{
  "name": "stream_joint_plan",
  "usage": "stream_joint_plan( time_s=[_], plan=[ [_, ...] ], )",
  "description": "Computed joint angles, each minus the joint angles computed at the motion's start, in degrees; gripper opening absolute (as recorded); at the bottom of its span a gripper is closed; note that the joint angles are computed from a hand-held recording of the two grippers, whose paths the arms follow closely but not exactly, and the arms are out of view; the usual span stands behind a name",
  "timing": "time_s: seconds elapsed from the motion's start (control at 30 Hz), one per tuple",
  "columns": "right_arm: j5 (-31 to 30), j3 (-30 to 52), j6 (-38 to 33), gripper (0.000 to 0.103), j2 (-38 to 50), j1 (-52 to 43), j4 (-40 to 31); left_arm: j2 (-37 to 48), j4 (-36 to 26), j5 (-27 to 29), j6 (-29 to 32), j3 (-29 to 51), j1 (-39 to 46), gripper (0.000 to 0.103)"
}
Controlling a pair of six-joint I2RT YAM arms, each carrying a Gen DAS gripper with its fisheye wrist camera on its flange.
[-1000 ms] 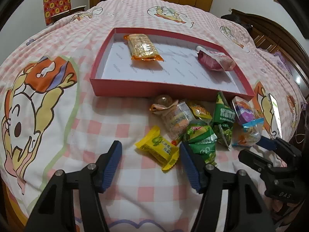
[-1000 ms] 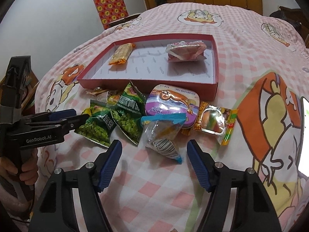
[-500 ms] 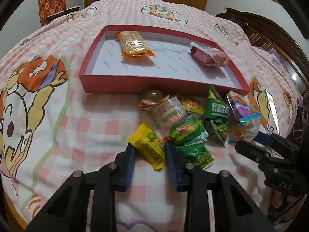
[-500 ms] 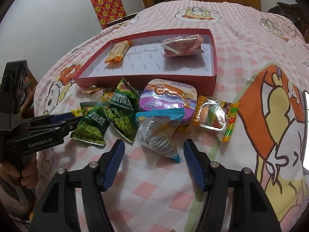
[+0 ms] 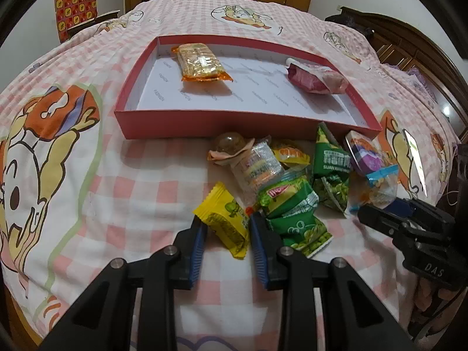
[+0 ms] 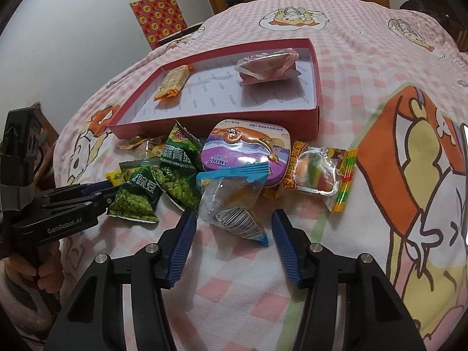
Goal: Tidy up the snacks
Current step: 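Grasp the yellow candy with the left tool while the right tool grasps the clear candy bag, then carry the yellow candy and clear candy bag over the box with both tools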
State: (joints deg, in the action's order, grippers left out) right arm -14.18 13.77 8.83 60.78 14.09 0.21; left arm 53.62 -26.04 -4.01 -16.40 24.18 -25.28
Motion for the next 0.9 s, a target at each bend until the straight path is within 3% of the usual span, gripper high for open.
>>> stream_joint_plan(
  time_s=[0.23, 0.5, 0.9],
  plan=[
    [-1.8, -0.5, 0.5, 0.038, -0.3, -2.4, 0.7, -1.5, -0.9, 0.2, 0.3, -0.2, -0.1, 0.026],
    [-1.7, -1.3, 1.2, 0.035, -3.2, -1.8, -0.3, -4.1, -2.9, 1.3, 0.3, 0.1, 0.1, 0.021],
    [1.2, -1.2, 2.2, 0.035, -16.7, 2.3, -9.5, -11.6, -8.2, 0.5, 0.1, 1.4, -1.1, 0.018]
  ],
)
